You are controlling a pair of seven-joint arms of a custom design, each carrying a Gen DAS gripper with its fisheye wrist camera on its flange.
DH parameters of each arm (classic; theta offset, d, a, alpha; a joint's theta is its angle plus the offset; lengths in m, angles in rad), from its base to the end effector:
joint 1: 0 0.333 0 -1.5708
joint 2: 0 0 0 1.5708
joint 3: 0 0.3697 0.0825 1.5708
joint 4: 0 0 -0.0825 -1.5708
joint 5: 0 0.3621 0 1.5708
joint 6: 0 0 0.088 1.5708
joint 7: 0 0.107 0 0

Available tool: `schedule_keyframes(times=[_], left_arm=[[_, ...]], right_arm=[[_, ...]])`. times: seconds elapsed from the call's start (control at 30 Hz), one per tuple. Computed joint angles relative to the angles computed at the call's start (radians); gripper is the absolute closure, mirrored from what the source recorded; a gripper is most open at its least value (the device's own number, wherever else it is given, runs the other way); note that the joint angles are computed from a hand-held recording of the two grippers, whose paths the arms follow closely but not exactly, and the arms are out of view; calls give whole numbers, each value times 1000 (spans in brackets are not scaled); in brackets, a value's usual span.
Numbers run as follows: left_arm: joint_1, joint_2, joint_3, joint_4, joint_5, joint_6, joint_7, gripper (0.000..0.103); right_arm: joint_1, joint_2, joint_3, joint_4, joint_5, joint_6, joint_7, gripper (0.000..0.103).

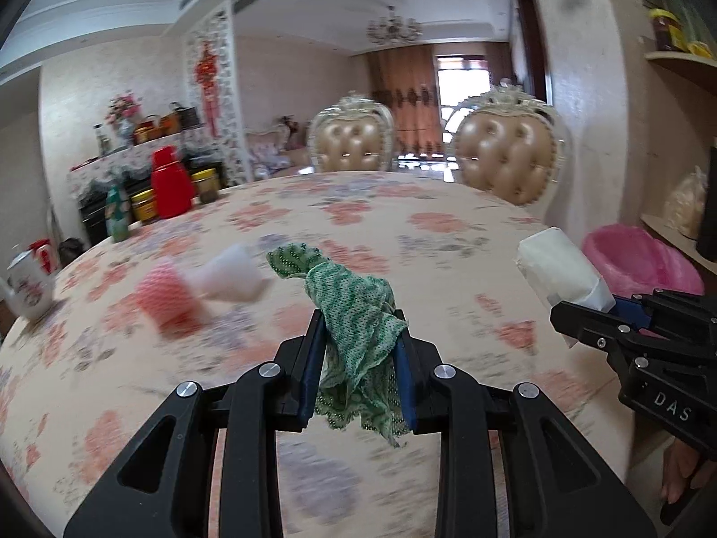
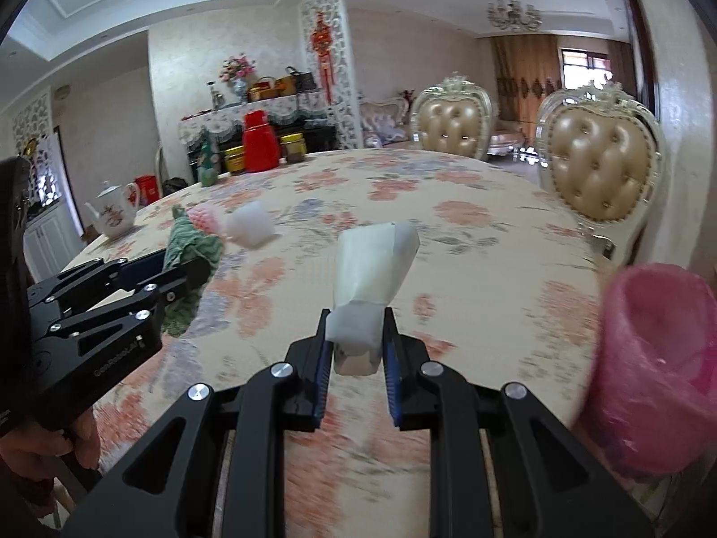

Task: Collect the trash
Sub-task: 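Carry the foam block and green cloth to the pink bin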

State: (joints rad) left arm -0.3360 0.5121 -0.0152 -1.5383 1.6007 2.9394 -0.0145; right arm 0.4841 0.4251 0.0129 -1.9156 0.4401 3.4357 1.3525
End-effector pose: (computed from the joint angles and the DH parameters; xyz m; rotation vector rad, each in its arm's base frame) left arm 0.6549 -0.3063 0.4632 -1.3514 1.7167 -0.9614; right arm 0.6155 0.2763 0.4640 -1.6634 1.3403 -0.6467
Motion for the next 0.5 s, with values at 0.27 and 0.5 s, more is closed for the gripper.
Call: schedule_keyframes(times=[0.27,0.5], left_arm=[[-18,139,-66,165,-268,68,339,77],[3,296,-240,358,-567,44,764,77]], right_arm=[[-14,-53,-50,-110,87,70,-23,83],[-31,-92,-105,-177,206,112,-88,83]])
